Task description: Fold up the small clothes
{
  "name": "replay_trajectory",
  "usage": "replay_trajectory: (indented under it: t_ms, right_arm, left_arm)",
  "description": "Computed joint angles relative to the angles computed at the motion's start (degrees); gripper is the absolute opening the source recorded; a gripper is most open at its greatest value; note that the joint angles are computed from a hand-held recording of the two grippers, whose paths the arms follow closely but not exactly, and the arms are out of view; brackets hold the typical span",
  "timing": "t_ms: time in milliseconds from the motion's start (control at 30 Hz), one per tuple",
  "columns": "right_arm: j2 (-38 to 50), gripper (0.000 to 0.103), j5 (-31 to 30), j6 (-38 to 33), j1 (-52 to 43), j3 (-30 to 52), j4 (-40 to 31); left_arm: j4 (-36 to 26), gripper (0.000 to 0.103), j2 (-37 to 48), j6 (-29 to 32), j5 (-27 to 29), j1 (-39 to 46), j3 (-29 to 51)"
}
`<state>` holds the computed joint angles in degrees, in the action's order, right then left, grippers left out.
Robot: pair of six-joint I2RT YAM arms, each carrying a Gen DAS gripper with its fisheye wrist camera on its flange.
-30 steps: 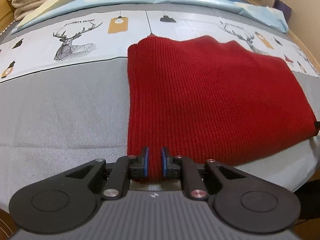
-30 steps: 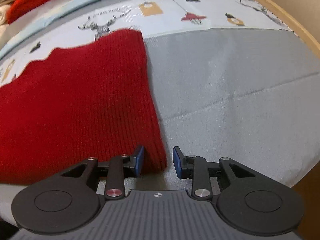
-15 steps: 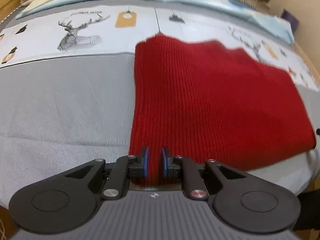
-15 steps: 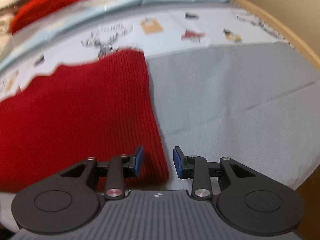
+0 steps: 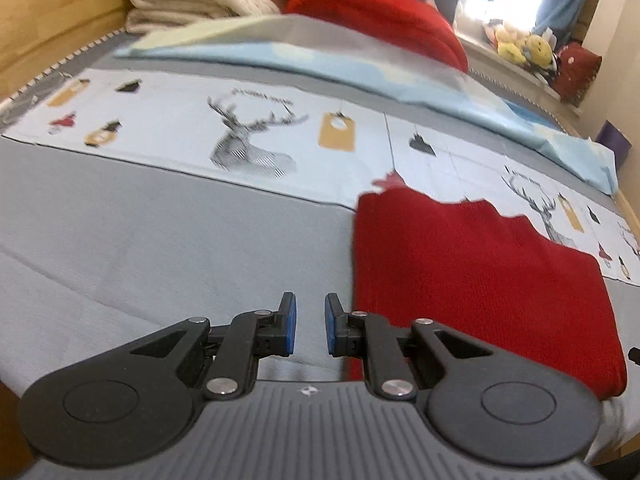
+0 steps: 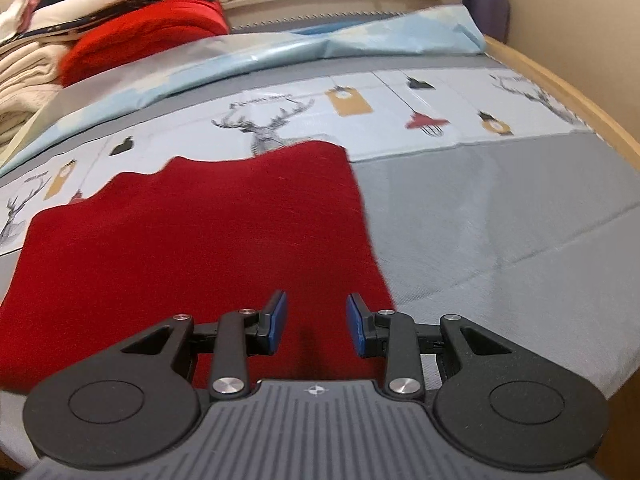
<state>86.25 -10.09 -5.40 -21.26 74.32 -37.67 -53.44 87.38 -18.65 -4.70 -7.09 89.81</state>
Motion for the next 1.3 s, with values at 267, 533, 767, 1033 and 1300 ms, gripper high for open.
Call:
replay_trajectory:
  t_ms: [267, 533, 767, 1033, 1300]
  right_arm:
    - [7.54, 0.047, 9.23, 0.53, 6.45, 4.35, -6.60]
    - [-2.44, 0.039, 16.70, 4.74, 17.55, -7.16, 5.93]
    - [-3.68, 0.022, 14.36, 13.16, 30.49, -9.08, 10.35]
    - [2.30, 0.036, 13.72, 10.95, 44.65, -4.87, 11.91]
    - [11.39, 0.056, 15.85, 11.98, 48.98, 3.49, 2.68]
  left_arm:
    - [1.38, 0.021, -5.73, 3.63, 1.05, 4.87, -2.56]
    - [2.95, 0.025, -8.86, 6.37, 0.49, 11.22, -3.99]
    - [3.92, 0.025, -8.99, 6.73, 0.91, 15.33, -3.77]
    - [4.18, 0.025, -8.24, 6.24, 2.69, 18.04, -2.89]
    - [4.43, 0.025, -6.77, 6.51, 4.32, 21.24, -2.14]
